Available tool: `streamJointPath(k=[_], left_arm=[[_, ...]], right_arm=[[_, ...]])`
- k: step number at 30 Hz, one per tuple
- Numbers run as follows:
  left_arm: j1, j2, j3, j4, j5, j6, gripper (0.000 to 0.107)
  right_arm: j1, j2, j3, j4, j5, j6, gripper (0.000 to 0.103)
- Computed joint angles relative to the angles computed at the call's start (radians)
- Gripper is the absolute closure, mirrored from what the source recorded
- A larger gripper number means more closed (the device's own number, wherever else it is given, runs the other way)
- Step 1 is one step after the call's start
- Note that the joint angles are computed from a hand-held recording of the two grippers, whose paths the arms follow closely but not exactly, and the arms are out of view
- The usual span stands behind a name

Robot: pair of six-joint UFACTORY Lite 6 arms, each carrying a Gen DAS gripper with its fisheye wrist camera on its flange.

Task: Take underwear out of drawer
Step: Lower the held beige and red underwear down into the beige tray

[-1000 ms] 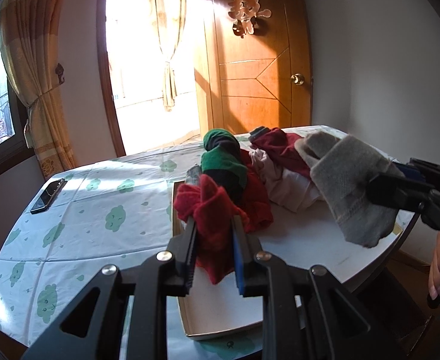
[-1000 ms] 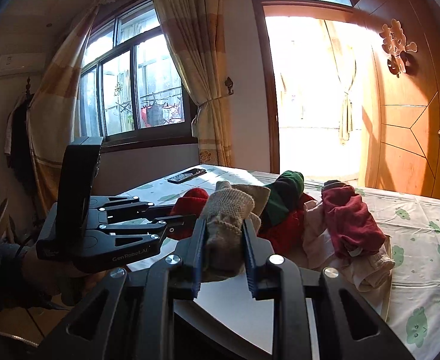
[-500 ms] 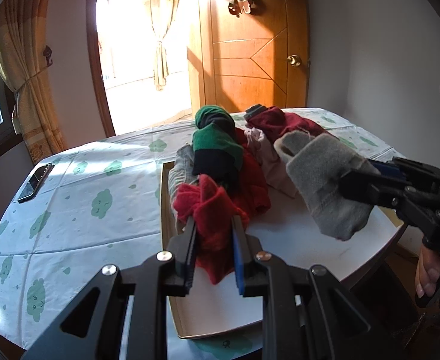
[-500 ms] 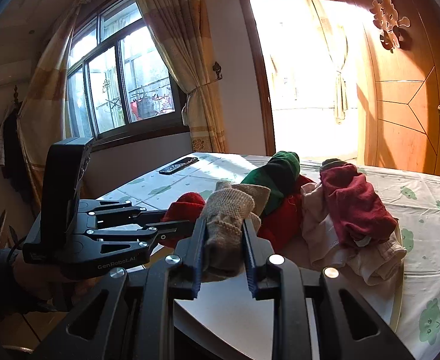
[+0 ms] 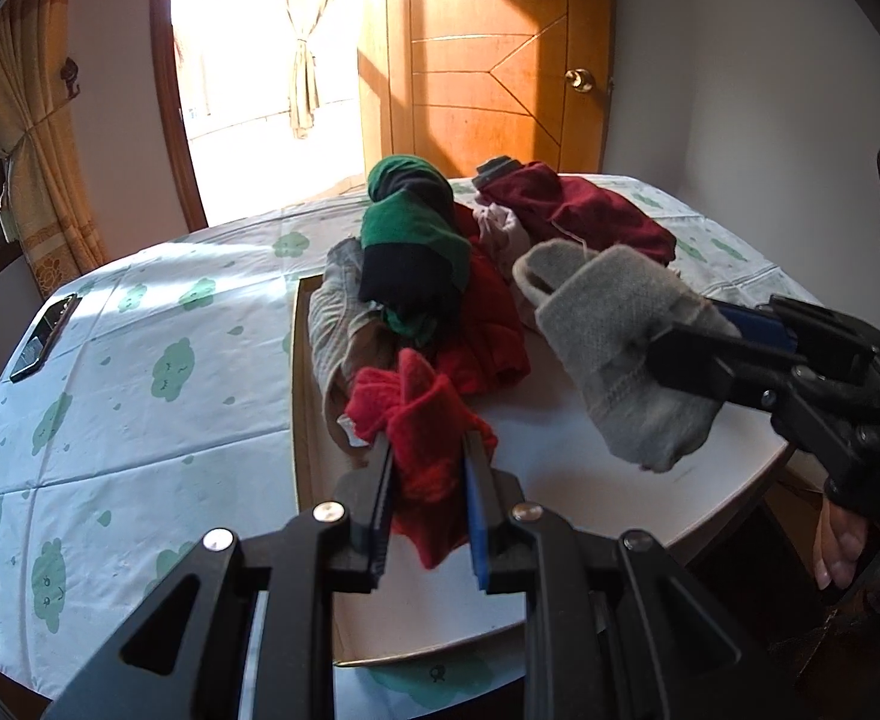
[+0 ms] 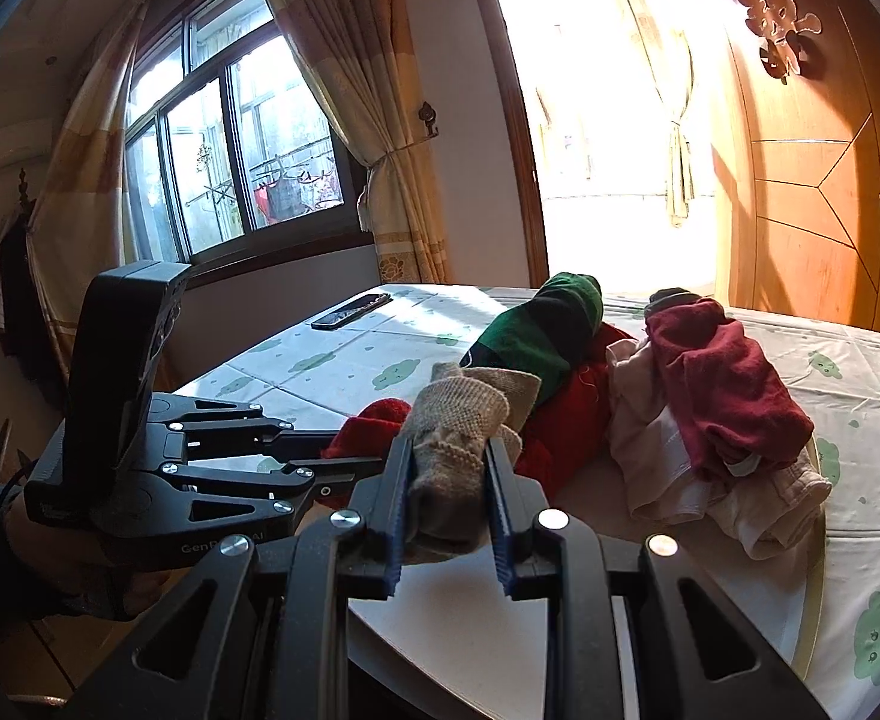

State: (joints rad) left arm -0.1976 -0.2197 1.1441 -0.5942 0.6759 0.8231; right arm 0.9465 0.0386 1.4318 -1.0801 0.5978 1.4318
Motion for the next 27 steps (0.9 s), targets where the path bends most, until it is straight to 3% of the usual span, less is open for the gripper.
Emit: streamJointPath(k=[17,22,27], left_arm=[[-0.012,0.059,0.032,0.112,0.036,-0.063,0.088],[0.011,0.074,0.032,0.102,0.056,-0.041,0.088],[0.029,0.063,0.011,0.087,0.044,-0.014,0.086]], right_arm=[[-0.046,0.098,0.078,0.148,-0.004,-0.106,0.077],[-0.075,0.17,0.139,0.281,-0.026,-0.203,0.077],[-0.069,0.211,0.151,0.305,-0.029,-0.217,0.077]])
